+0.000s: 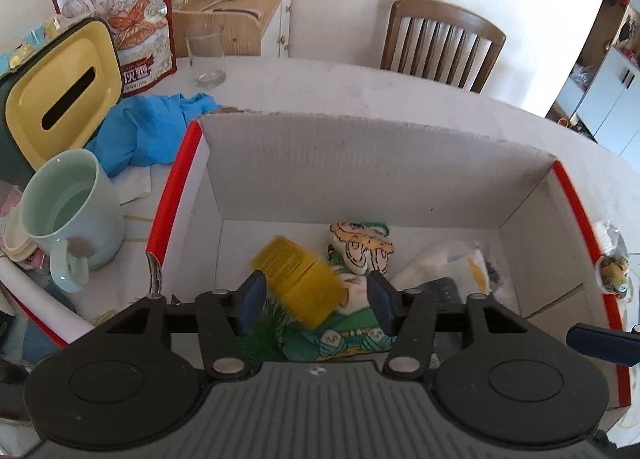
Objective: Organize objects
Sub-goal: 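Carry the yellow box and foil bag into the box and open both grippers, then move both open grippers back toward the tape dispenser and white tissue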
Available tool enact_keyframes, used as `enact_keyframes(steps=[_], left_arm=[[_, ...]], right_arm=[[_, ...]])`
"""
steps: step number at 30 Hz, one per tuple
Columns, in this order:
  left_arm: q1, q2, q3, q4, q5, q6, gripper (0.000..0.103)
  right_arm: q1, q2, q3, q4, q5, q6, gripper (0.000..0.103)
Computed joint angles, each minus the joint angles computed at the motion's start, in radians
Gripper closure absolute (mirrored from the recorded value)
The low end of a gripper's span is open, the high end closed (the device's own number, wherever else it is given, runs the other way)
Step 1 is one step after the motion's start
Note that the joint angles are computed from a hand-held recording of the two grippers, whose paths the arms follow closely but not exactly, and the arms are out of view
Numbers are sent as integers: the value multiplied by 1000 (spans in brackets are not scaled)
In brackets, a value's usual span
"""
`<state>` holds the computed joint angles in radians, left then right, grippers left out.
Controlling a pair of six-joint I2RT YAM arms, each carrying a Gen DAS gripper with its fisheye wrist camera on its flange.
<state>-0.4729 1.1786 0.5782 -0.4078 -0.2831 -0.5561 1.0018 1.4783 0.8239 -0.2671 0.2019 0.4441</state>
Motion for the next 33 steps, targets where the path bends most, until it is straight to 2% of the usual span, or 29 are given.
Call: enact_keyframes(steps=[12,14,20,26,33], left_arm=[[-118,-133,-2,-94,-89,-67,45],[-159,-157,2,-121,-120,-89,40],[-297,-200,35,-206,-205,-161,37],[-458,-146,126,-298,-325,-252,24],[-591,-29,235,-368,-395,-375,22]], right_arm=[[-42,-190,-78,-49,-21,39,37],[-48,-226,-87,-66,-15,46,36],[-82,-342,-117,-111,-18,54,31],[-117,-455,-152,-152,-27,46,24],[-246,-623,-212,-213,-106,-37,19]])
